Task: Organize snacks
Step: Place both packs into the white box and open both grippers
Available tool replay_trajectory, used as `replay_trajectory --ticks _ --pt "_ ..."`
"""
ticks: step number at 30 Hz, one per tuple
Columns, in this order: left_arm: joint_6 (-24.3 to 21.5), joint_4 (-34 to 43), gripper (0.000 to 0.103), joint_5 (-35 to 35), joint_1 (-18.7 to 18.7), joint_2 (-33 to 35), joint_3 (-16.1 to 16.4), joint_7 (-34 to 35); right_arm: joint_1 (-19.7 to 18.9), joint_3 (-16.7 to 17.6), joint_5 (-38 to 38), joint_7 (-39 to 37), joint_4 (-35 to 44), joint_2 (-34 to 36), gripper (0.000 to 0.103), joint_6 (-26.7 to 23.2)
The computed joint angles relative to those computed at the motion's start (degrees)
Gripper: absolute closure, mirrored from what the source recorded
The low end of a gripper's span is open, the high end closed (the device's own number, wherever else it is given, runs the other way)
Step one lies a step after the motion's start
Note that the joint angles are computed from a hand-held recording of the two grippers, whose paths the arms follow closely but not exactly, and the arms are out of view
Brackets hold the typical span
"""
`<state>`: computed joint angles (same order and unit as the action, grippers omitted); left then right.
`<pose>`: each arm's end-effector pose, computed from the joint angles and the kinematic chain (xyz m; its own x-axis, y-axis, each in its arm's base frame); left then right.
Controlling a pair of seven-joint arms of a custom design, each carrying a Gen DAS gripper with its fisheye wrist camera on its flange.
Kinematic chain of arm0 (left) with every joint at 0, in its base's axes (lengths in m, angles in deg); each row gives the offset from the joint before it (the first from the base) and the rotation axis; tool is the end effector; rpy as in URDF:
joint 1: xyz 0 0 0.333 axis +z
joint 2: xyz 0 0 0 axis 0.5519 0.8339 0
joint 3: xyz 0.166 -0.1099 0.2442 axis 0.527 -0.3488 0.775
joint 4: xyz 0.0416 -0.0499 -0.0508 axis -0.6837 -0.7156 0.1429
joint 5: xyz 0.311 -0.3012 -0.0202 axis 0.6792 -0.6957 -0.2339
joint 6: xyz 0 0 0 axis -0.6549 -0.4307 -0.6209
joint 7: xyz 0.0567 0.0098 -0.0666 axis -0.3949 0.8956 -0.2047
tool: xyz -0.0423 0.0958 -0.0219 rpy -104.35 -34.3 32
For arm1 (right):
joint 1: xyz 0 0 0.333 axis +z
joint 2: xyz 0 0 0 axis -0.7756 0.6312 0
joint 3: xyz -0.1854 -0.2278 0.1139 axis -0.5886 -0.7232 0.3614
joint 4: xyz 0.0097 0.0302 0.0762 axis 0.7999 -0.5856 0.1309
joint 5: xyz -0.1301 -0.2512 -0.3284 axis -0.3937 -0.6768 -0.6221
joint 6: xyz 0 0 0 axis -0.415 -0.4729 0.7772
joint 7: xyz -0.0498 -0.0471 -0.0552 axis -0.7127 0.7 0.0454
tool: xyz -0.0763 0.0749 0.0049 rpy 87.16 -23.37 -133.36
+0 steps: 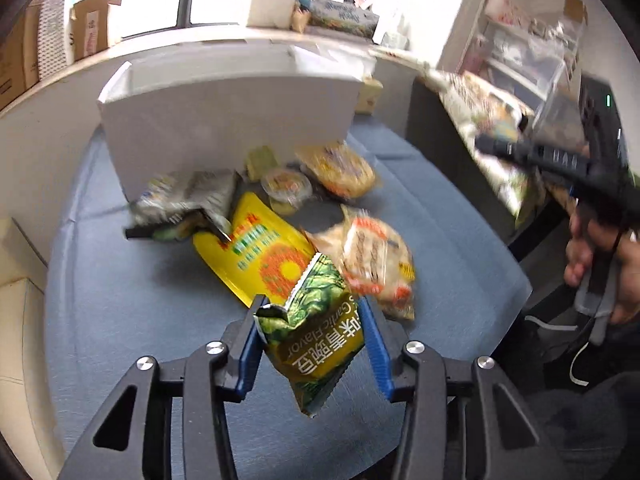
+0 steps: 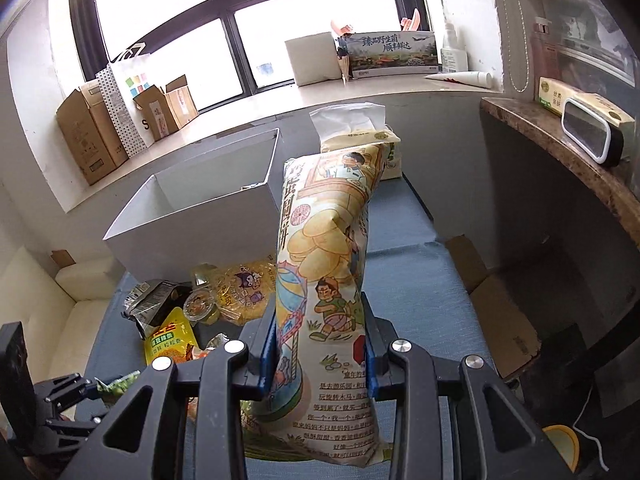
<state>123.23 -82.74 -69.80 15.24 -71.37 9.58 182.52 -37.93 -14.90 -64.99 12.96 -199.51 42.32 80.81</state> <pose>0.4282 -0.1578 0.5050 -0.2831 -0.9311 0.2301 -0.7760 0.0814 -0.6255 0.4948 0.0317 0.5448 0.1446 -0.9632 -0.2266 -0.7065 0.0599 -0.7052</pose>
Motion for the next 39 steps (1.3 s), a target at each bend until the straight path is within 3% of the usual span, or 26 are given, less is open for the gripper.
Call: replay_trajectory --ticks 3,6,9,14,17,26,28,30,31,32,34,37,39 --pt "0.0 1.78 0.053 -2.5 -0.33 -0.73 2.51 0.43 1.72 -1.04 1.82 -2.05 0.56 0.25 0.066 -0.6" --pt "1.25 5.08 0.052 -0.43 3.29 0.49 1.05 -1.88 4.56 -2.83 5.72 -6.25 2.52 1.2 0.066 -1.71" --pt "1.52 10.4 0.052 -0.19 4.71 3.44 1.77 -3.42 7.71 -4.78 12.04 -12.51 7.0 3.73 0.066 -4.7" --pt "2.04 21.77 0.052 3.25 8.45 11.96 0.63 -5.74 6.92 -1.85 15.97 -13.7 18.84 12.51 0.066 -8.88" --pt "-0.21 30.69 0.052 4.74 10.62 20.16 0.06 -6.8 5.84 0.19 17.75 -11.77 27.8 19.41 0.066 -12.88" --pt "-7.42 46.17 0.052 8.64 15.49 35.78 -2.92 -8.37 1.22 7.56 8.4 -3.54 45.36 34.7 0.066 -18.8" --pt "-8.12 47.61 0.049 9.63 16.04 37.24 -3.31 -8.19 0.05 8.83 6.92 -2.55 48.75 37.41 0.066 -20.41" --pt "-8.36 49.06 0.024 10.36 16.58 38.62 -3.43 -8.81 -0.63 9.59 4.61 -1.39 51.4 39.61 0.065 -20.02" --pt "-9.68 50.48 0.0 9.83 17.0 39.64 -3.52 -8.75 -0.73 9.65 2.49 0.05 54.01 41.46 0.063 -21.24" --pt "-9.6 50.59 0.0 9.42 17.32 39.87 -3.61 -9.02 -0.97 9.67 0.98 1.77 56.64 43.24 0.057 -22.55" --pt "-9.75 50.35 0.0 9.44 17.77 39.82 -3.68 -9.48 -1.62 10.2 -0.11 3.76 61.06 46.16 0.003 -23.32" --pt "-8.98 48.34 0.0 9.96 18.03 38.4 -3.82 -8.72 -2.26 11.15 -0.65 3.5 60.44 45.83 0.0 -18.13" --pt "-8.34 46.96 0.0 12.3 17.79 37.45 -3.57 -9.98 -2.91 11.81 -0.05 2.71 59.74 45.15 0.0 -17.64"
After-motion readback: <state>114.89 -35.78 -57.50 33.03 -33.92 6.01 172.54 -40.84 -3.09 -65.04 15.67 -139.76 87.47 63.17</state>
